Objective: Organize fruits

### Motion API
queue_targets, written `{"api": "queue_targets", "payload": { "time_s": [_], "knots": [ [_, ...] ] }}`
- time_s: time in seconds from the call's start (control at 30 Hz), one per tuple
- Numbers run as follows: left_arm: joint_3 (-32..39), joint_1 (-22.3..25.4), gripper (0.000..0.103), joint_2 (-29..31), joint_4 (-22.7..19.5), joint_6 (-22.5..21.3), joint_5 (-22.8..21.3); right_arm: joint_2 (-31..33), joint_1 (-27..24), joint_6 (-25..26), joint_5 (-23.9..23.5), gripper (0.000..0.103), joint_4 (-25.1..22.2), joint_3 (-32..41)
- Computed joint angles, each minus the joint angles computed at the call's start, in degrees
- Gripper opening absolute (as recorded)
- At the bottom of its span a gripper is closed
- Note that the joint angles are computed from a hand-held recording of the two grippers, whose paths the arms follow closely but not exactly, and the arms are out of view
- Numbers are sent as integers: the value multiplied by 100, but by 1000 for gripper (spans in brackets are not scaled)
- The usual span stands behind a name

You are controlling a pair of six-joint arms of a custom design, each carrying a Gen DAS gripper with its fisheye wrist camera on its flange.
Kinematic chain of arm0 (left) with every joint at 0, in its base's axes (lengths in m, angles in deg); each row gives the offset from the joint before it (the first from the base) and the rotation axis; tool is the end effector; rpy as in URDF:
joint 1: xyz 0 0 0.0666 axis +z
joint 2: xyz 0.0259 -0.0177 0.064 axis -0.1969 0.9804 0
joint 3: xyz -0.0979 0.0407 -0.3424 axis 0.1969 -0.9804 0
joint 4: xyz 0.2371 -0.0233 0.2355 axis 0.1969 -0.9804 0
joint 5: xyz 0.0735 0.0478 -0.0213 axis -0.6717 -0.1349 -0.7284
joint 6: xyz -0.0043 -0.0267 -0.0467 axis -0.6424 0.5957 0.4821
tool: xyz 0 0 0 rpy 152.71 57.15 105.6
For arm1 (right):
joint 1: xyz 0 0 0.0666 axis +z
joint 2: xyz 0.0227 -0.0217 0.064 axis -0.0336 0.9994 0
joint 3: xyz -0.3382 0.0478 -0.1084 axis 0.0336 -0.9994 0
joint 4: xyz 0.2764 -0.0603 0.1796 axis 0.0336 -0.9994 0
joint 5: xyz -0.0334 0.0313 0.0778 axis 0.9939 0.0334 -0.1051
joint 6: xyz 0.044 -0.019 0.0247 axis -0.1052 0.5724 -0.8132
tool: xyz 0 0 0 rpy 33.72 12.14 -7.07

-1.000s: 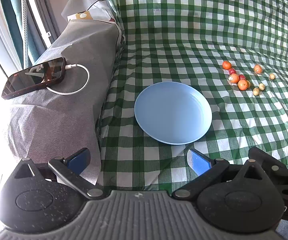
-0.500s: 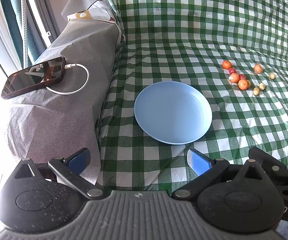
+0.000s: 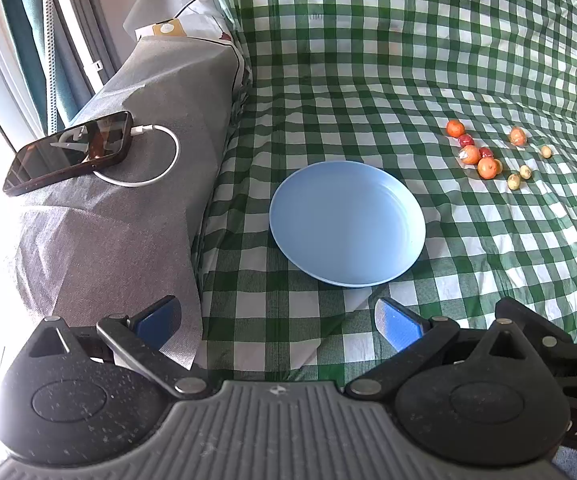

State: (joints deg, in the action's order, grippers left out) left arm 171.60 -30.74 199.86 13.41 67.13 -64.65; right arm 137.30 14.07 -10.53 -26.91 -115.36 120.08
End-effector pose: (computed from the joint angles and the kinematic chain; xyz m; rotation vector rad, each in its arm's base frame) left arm 0.5602 -0.1850 0.4309 -0.0675 2.5082 0.1835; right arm 0.5618 0.1553 0.4467 -0.2752 2.3924 -0.0471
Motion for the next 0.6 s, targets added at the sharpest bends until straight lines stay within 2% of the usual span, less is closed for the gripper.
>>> {"api": "queue_targets", "payload": {
  "time_s": [0.4, 0.6],
  "knots": [
    [38, 16, 103, -13, -68, 67, 91, -9, -36, -43, -24, 102, -9, 31],
    [269, -31, 103, 67, -180, 45, 37, -63, -70, -95, 55, 102, 121, -38]
  ]
}}
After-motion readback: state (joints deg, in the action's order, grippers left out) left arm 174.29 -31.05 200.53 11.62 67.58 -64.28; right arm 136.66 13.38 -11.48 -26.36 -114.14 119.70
